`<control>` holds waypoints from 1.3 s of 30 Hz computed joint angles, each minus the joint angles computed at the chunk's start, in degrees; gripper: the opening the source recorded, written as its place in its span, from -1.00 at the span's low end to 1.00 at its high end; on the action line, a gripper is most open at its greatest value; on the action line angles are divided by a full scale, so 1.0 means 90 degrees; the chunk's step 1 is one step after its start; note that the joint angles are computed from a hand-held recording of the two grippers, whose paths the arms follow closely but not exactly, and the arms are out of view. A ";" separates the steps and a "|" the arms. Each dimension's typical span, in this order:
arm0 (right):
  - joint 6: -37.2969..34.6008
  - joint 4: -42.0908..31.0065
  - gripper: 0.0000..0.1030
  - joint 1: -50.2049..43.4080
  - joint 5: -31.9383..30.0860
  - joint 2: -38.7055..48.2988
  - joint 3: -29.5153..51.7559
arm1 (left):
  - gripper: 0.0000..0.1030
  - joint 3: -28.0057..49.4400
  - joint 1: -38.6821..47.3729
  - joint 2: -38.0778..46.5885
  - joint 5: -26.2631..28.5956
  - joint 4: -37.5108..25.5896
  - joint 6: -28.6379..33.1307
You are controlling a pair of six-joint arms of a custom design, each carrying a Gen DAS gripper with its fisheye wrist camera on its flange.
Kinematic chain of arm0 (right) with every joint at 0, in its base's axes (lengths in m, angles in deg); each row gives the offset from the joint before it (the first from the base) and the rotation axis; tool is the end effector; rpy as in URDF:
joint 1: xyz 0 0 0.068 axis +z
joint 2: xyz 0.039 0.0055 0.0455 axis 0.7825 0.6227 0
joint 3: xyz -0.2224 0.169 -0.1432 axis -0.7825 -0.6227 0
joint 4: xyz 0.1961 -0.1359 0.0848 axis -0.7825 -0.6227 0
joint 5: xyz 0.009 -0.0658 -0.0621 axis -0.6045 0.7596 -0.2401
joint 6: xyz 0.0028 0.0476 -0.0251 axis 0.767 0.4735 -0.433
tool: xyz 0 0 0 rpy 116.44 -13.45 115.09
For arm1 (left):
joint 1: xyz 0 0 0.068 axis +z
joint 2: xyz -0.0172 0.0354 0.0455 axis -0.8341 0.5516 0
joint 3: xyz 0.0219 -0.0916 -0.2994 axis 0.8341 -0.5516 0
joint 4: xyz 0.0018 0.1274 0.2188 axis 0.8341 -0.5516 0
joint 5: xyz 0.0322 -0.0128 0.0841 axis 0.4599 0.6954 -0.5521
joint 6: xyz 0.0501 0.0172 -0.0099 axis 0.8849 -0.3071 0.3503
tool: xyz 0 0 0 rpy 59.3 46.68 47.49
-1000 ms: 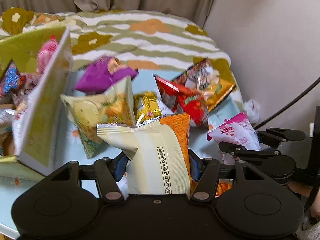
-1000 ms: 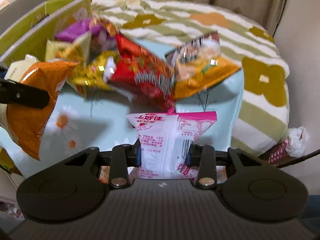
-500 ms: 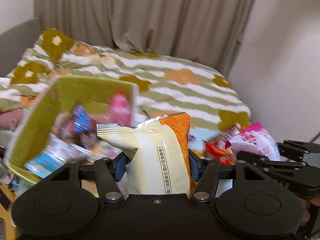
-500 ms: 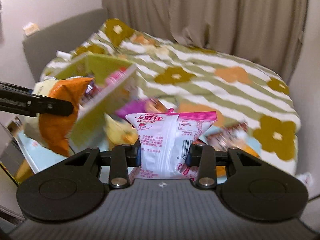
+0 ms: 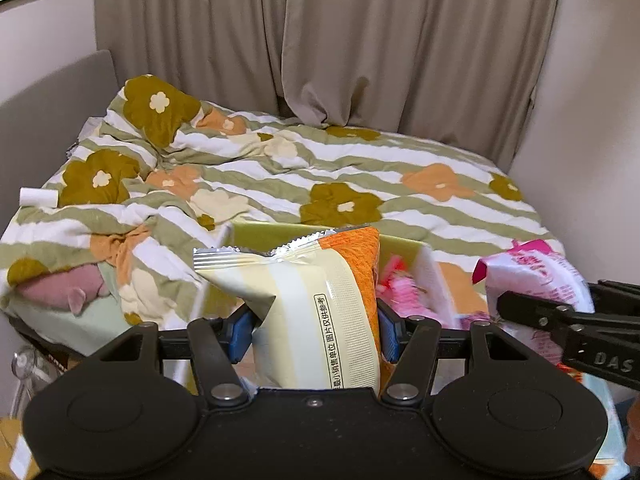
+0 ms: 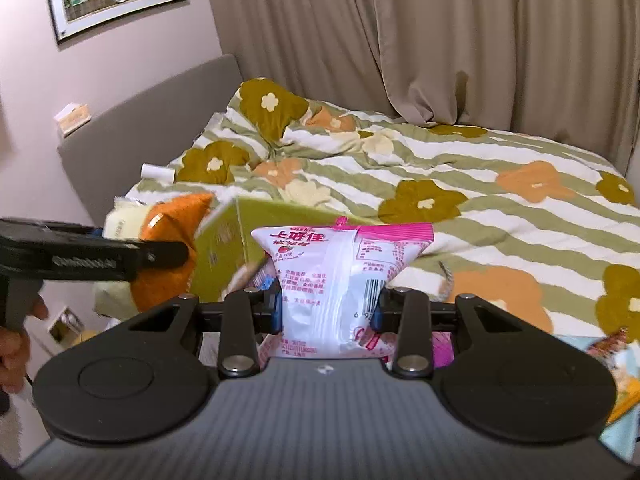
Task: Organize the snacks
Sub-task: 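Carry both bags over the yellow-green box and open both tools inside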
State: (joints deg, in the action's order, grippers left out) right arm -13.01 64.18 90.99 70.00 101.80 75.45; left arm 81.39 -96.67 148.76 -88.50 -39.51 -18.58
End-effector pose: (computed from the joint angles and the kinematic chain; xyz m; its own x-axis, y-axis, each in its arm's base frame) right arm 0.2057 0.1645 0.3147 -0.6246 -0.1300 -0.7701 -0.3949 0.9033 0.1678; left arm 0.1857 -0.1383 0.3059 -0.7112 -0.0618 -0.7003 0.0086 0.9953 -0.0965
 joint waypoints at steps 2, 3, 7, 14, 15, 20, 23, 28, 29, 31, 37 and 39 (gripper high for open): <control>0.0335 0.0145 0.02 0.0118 0.0143 0.0540 0.0318 | 0.24 -0.0115 0.0687 0.0233 0.0586 0.0443 0.0643; 0.0508 0.0195 0.02 0.0174 0.0235 0.0836 0.0498 | 0.24 -0.0176 0.0981 0.0349 0.0863 0.0644 0.0908; 0.1003 0.0186 0.02 0.0327 0.0527 0.1560 0.0933 | 0.24 -0.0323 0.1732 0.0885 0.1736 0.1236 0.1661; 0.1289 -0.0007 0.02 0.0399 0.0693 0.2112 0.1277 | 0.98 -0.0571 0.2154 0.1261 0.2291 0.1905 0.2088; 0.1311 -0.0018 0.02 0.0404 0.0708 0.2123 0.1279 | 0.99 -0.0617 0.2169 0.1181 0.2324 0.1896 0.2099; 0.1336 0.0010 0.02 0.0455 0.0720 0.2185 0.1303 | 0.99 -0.0864 0.2178 0.0635 0.2175 0.1672 0.2037; 0.1322 0.0011 0.02 0.0473 0.0685 0.2211 0.1337 | 0.99 -0.1013 0.2101 0.0217 0.1984 0.1469 0.1937; 0.1141 -0.0023 0.03 0.0434 0.0553 0.2430 0.1604 | 0.99 -0.1171 0.1971 -0.0154 0.1716 0.1334 0.1797; 0.1097 -0.0039 0.04 0.0422 0.0509 0.2525 0.1698 | 0.99 -0.1203 0.1967 -0.0170 0.1683 0.1340 0.1764; 0.1014 -0.0042 0.05 0.0384 0.0393 0.2726 0.1865 | 0.99 -0.1216 0.2000 -0.0131 0.1654 0.1345 0.1691; 0.0945 0.0549 0.81 0.0274 0.0277 0.3267 0.1971 | 1.00 -0.1307 0.2078 -0.0042 0.1548 0.1361 0.1556; 0.1021 0.0642 1.00 0.0227 0.0267 0.3310 0.1933 | 1.00 -0.1345 0.2064 -0.0046 0.1512 0.1364 0.1497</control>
